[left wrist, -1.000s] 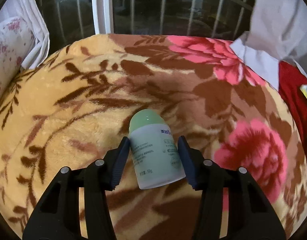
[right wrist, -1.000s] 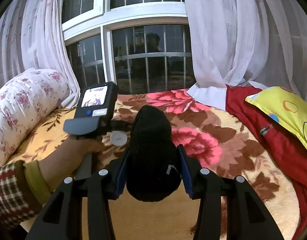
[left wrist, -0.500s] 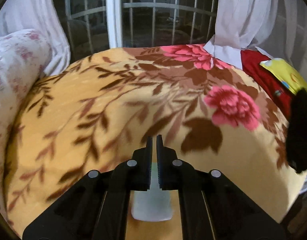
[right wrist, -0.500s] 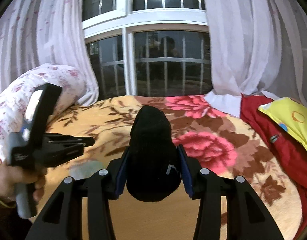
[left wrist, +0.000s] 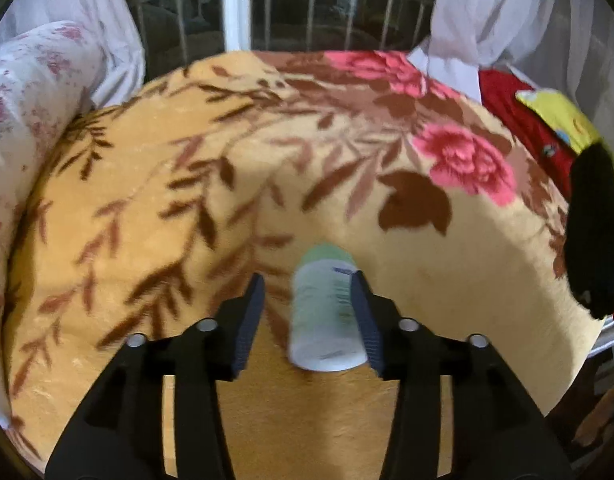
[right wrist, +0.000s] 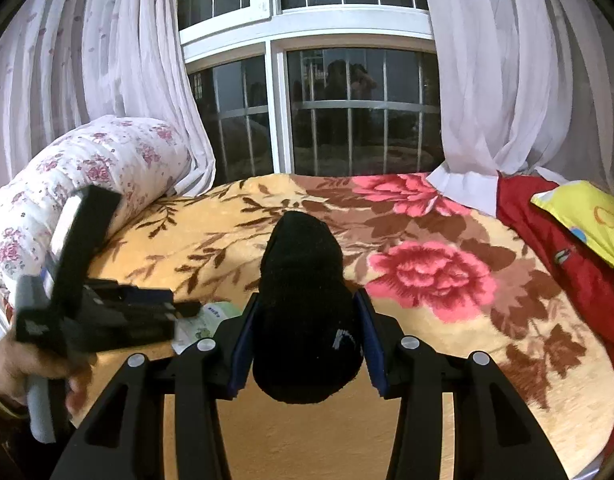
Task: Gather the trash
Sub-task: 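Grasp the white pill bottle with the left tool while the right tool holds the black item, then lower the pill bottle and black item into the orange bin and open both tools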
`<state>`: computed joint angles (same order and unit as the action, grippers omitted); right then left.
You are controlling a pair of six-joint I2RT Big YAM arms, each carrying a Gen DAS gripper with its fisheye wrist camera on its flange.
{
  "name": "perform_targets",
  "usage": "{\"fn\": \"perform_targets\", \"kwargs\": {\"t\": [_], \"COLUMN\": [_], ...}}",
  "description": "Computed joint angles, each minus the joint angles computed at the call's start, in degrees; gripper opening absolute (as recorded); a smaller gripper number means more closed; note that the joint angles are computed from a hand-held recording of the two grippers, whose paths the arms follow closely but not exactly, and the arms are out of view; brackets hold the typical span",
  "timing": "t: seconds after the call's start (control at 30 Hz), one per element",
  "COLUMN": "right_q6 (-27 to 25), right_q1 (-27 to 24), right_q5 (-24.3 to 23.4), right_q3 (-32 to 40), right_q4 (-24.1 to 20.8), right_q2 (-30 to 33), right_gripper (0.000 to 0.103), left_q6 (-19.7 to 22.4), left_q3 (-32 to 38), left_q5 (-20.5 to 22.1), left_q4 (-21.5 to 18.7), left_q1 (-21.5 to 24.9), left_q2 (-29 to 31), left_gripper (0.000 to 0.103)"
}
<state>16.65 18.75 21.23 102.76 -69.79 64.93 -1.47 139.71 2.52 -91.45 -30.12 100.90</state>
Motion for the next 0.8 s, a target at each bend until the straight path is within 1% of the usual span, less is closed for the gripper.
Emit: {"fn": "perform_targets", "kwargs": {"t": [0.03, 0.1, 0.13, 0.17, 0.2, 0.27, 0.3, 0.37, 0.5, 0.6, 0.67, 0.73, 0.8], "right_q6": [0.06, 0.24, 0.32, 0.44, 0.52, 0.59, 0.65, 0.86, 0.90, 1.29, 2.11, 3.17, 4.32], "right_q1": [-0.13, -0.33, -0.34, -0.33, -0.35, -0.14, 0.12, 0.47, 2.62, 5.42, 7.61, 10.25, 12.94], "right_q5": [-0.07, -0.13, -0.08, -0.03, -0.06, 0.25, 0.54, 0.56, 1.46, 2.50, 2.21, 2.60, 3.71], "right_q3": [-0.15, -0.57, -0.71, -0.77, -0.80, -0.74, -0.72, -0.64, -0.13, 0.22, 0.07, -0.12, -0.27], "right_q4": [-0.03, -0.18, -0.20, -0.29, -0.46, -0.86, -1.01, -1.14, -1.45, -2.02, -2.68, -3.80, -5.20], "right_q2": [-0.10, -0.39, -0.50, -0.57, -0.65, -0.82, -0.94, -1.19, -1.60, -1.86, -2.18, -2.39, -2.45], "right_gripper": [0.046, 0.046, 0.046, 0.046, 0.046, 0.046, 0.046, 0.046, 0.046, 0.046, 0.046, 0.046, 0.046], "left_q6": [0.16, 1.19, 1.54, 1.26, 0.69, -0.60, -0.42, 0.47, 2.54, 3.82, 4.22, 3.30, 2.52], "left_q3": [-0.42, -0.87, -1.32, -2.75, -3.41, -5.49, -6.47, -9.56, -14.45, -18.50, -20.93, -24.84, -28.75], "left_q5": [-0.51, -2.33, -3.33, -3.46, -2.57, -0.97, -1.40, -1.92, -2.10, -2.24, -2.88, -2.24, -2.86], "left_q4": [0.13, 0.10, 0.37, 1.51, 1.93, 3.91, 4.64, 6.99, 8.74, 8.26, 7.83, 6.88, 6.84], "left_q1": [-0.50, -1.62, -1.96, -1.93, -1.48, -0.64, -0.56, -0.27, 0.58, 0.99, 1.01, 1.23, 0.93], "left_q2": [0.25, 1.39, 1.81, 1.74, 1.79, 0.50, -0.45, -3.41, -10.33, -16.04, -18.87, -22.79, -26.24], "left_gripper": [0.060, 0.063, 0.062, 0.056, 0.048, 0.048, 0.048, 0.048, 0.048, 0.048, 0.048, 0.048, 0.048]}}
